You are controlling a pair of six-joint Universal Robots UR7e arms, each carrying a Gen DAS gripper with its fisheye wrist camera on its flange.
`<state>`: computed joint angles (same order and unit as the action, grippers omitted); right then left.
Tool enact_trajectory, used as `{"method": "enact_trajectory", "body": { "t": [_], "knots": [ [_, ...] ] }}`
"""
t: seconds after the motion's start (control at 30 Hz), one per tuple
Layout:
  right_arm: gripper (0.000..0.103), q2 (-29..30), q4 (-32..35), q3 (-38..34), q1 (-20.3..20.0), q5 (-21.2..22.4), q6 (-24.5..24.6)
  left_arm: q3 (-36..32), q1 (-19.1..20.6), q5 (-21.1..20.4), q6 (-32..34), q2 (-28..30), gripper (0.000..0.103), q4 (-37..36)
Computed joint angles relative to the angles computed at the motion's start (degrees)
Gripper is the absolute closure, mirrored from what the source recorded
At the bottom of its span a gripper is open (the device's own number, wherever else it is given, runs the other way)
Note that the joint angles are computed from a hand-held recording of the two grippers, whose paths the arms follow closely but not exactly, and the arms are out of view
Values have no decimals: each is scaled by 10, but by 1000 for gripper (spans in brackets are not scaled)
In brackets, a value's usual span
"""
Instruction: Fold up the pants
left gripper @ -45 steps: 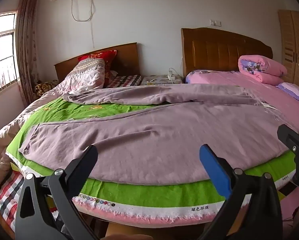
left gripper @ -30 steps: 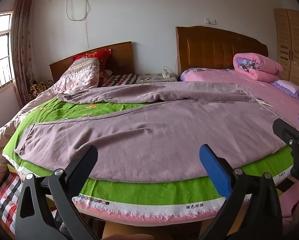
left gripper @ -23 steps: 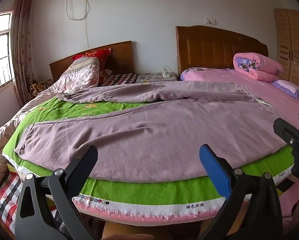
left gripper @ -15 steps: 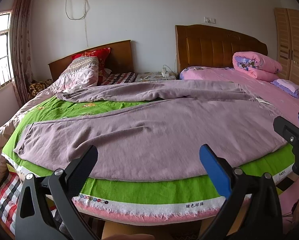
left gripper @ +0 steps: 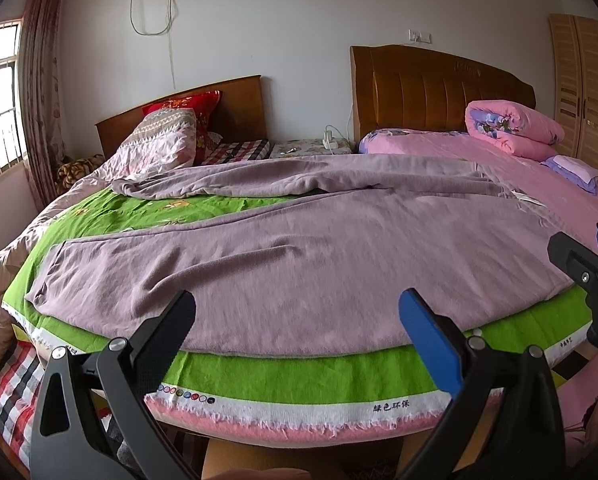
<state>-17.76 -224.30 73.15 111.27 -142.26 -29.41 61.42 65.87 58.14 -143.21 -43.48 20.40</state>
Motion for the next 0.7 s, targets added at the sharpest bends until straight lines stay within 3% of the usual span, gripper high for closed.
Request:
{"method": "enact_trajectory", "body": {
  "t": [0.7],
  "knots": [
    [4,-1,4,5,-3,2,11,6,2,1,0,-2,1,-3]
  ]
}}
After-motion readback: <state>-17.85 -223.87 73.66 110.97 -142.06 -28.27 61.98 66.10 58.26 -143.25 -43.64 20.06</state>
